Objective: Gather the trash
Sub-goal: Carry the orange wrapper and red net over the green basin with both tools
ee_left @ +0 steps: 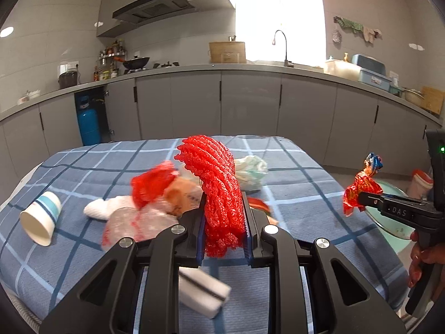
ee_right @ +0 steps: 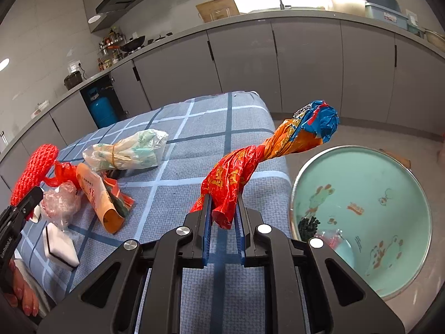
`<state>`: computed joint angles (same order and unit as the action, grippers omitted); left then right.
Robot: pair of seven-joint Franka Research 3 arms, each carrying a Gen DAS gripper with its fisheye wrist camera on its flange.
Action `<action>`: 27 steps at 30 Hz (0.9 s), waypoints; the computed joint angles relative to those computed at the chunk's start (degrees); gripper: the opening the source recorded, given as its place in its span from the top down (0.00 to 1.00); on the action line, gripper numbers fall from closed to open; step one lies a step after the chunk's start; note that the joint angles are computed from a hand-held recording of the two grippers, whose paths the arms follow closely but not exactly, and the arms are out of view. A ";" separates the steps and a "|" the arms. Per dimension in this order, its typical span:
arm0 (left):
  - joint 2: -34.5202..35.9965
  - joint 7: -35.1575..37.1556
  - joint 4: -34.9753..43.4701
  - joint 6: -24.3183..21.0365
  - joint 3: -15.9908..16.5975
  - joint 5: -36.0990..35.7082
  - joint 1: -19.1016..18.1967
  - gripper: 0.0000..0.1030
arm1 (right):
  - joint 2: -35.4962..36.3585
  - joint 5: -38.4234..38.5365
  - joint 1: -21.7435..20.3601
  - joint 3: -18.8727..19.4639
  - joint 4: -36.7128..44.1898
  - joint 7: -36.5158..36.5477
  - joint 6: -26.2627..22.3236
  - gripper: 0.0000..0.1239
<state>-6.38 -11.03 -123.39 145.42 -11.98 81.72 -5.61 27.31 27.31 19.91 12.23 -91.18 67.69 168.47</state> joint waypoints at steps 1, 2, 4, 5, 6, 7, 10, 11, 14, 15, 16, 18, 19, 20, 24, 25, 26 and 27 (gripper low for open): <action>0.73 0.36 0.75 0.22 -0.08 0.00 -0.10 0.79 | -0.32 0.57 -0.56 0.45 -0.49 -0.50 0.36 0.87; 1.19 0.53 1.27 0.42 -0.10 -0.04 -0.25 0.79 | -0.53 0.73 -0.71 0.43 -0.81 -0.65 0.56 0.87; 2.71 0.89 2.84 1.35 -0.09 0.12 -0.66 0.79 | -1.02 0.86 -0.83 0.14 -1.51 -0.63 1.05 0.87; 3.39 1.07 3.58 1.49 -0.06 0.18 -0.93 0.79 | -1.32 0.98 -0.97 0.08 -1.99 -0.68 1.41 0.87; 4.47 1.41 4.72 2.02 0.01 0.32 -1.21 0.79 | -1.59 1.00 -1.03 -0.03 -2.40 -0.67 1.65 0.87; 5.44 1.93 5.73 2.59 0.16 0.31 -1.52 0.79 | -2.00 0.75 -0.86 -0.63 -3.01 -0.20 1.99 0.87; 8.29 3.40 8.74 4.05 0.72 0.06 -2.56 0.79 | -2.72 0.13 -0.86 -1.54 -4.22 0.68 2.80 0.87; 9.46 4.12 9.97 4.67 0.92 -0.33 -2.96 0.79 | -3.07 -0.51 -0.50 -2.32 -4.81 1.37 3.26 0.87; 12.90 6.28 13.74 5.59 1.56 -1.45 -4.54 0.79 | -4.06 -3.79 1.23 -5.71 -6.78 4.36 5.22 0.87; 14.51 7.36 15.52 6.02 1.72 -1.98 -5.19 0.79 | -4.43 -6.14 2.98 -8.45 -7.59 6.71 5.93 0.87; 15.54 8.12 16.69 6.24 2.00 -2.35 -5.88 0.79 | -4.63 -7.53 3.50 -9.59 -8.28 8.09 6.44 0.87; 17.99 10.36 19.43 6.97 2.49 -3.71 -7.20 0.79 | -4.75 -8.40 2.42 -9.36 -8.79 9.33 6.42 0.87; 19.27 11.34 20.92 7.01 2.81 -4.21 -8.01 0.79 | -4.76 -8.52 1.76 -9.21 -8.91 9.93 5.95 0.87; 20.42 12.07 22.24 7.41 3.18 -4.66 -8.75 0.79 | -4.67 -8.88 1.43 -9.44 -8.80 10.76 5.40 0.87; 25.66 17.71 28.00 10.20 4.38 -9.02 -11.02 0.79 | -4.19 -9.30 -0.40 -9.38 -8.40 13.16 3.06 0.87; 27.07 19.89 29.58 10.71 4.53 -10.54 -11.43 0.79 | -4.01 -9.59 -0.65 -9.48 -8.28 13.64 2.71 0.87; 28.10 21.50 30.79 10.94 4.82 -11.66 -11.92 0.79 | -3.84 -9.76 -1.00 -9.44 -8.17 13.94 2.35 0.86; 29.40 23.13 32.32 11.44 5.16 -12.51 -12.38 0.79 | -3.73 -9.80 -1.40 -9.27 -8.06 14.12 1.96 0.86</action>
<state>23.02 12.10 -91.06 156.86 -6.82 69.21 -18.00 23.58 17.51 18.50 2.97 -99.24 81.80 170.43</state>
